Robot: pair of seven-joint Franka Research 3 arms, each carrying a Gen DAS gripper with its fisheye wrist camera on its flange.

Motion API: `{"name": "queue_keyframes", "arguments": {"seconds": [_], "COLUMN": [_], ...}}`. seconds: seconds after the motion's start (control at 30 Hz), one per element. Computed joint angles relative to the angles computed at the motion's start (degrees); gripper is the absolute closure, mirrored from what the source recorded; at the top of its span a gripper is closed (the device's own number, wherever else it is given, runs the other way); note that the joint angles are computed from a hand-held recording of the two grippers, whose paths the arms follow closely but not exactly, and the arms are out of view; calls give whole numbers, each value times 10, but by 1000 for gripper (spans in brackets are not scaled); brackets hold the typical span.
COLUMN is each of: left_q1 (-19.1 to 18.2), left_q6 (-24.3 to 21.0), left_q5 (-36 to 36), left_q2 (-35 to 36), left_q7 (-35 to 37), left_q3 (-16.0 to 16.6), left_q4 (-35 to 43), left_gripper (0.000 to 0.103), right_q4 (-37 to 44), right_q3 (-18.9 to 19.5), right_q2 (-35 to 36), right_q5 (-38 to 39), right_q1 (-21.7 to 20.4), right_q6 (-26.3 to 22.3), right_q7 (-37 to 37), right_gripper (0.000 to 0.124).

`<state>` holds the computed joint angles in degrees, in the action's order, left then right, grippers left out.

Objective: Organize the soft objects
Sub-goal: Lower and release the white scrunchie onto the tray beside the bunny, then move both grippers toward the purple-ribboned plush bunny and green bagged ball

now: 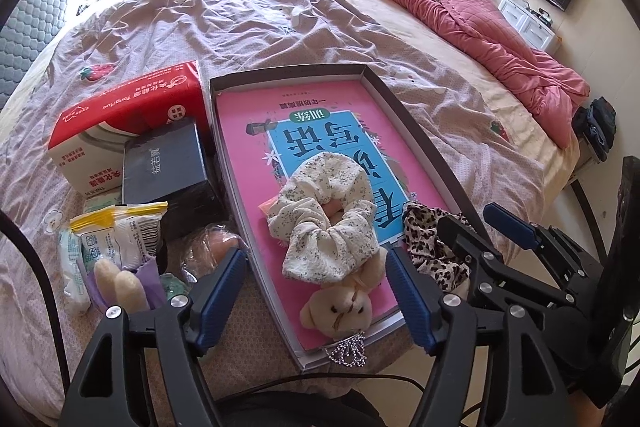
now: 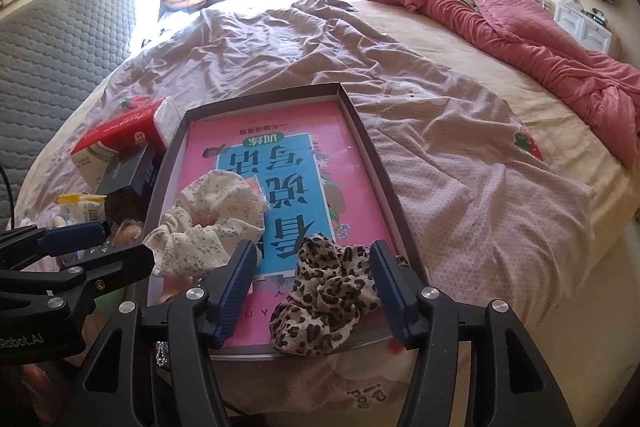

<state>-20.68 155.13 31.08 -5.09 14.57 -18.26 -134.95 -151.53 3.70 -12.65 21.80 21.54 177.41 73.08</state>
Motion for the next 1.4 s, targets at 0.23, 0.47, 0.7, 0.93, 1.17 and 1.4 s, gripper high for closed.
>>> {"name": "queue_keyframes", "arguments": {"seconds": [0.23,0.47,0.7,0.93,1.17,1.4], "left_q1": [-2,-3,-3,-2,-3,-2], "left_q6": [-10,-20,-28,-37,-43,-44], "left_q5": [-5,-6,-7,-7,-10,-10], "left_q2": [-11,-29,-43,-61,-77,-94], "left_q7": [2,0,-6,-11,-16,-25], "left_q3": [-2,-7,-10,-14,-18,-23], "left_q4": [-5,-14,-22,-33,-43,-53], "left_gripper": [27,25,25,25,25,24], "right_q4": [-14,-23,-31,-37,-44,-51], "right_q3": [34,15,30,17,10,22], "right_q2": [-14,-28,-44,-61,-76,-89], "right_q5": [-41,-41,-56,-55,-48,-54], "right_q1": [-37,-16,-28,-11,2,-9], "right_q6": [27,38,37,37,40,43], "right_q7": [39,38,49,49,42,49], "right_gripper": [50,50,50,49,49,49]}}
